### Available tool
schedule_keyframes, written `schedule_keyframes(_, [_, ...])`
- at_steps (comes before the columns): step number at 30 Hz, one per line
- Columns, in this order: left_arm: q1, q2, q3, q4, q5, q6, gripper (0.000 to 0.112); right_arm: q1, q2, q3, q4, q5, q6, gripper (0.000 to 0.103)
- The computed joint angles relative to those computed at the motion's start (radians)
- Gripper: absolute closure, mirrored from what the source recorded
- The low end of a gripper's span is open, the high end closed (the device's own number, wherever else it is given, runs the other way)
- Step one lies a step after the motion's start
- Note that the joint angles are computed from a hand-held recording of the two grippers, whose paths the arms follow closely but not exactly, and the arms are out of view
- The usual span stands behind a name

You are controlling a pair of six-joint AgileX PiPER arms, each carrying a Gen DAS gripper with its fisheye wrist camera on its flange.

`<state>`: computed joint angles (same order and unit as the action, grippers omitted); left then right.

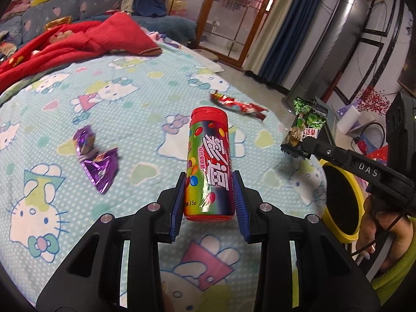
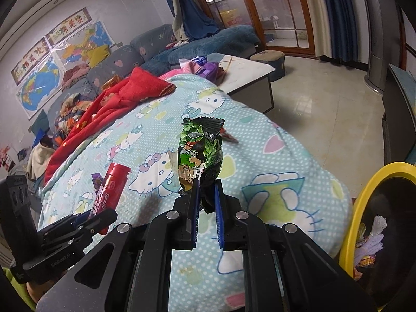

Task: Collect trash
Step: 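Carry the candy tube with the left tool while the right tool carries the snack pack over the bin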

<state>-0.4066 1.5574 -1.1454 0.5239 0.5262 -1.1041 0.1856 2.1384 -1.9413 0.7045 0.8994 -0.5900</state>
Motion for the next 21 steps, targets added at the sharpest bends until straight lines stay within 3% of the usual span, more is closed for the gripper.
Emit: schedule_keyframes(21, [-0.128,0.137,-0.235,0.000,0.033,0.097,0.085,-0.149,-0.119,0.148,0.066,-0.081,-0.070,0.092])
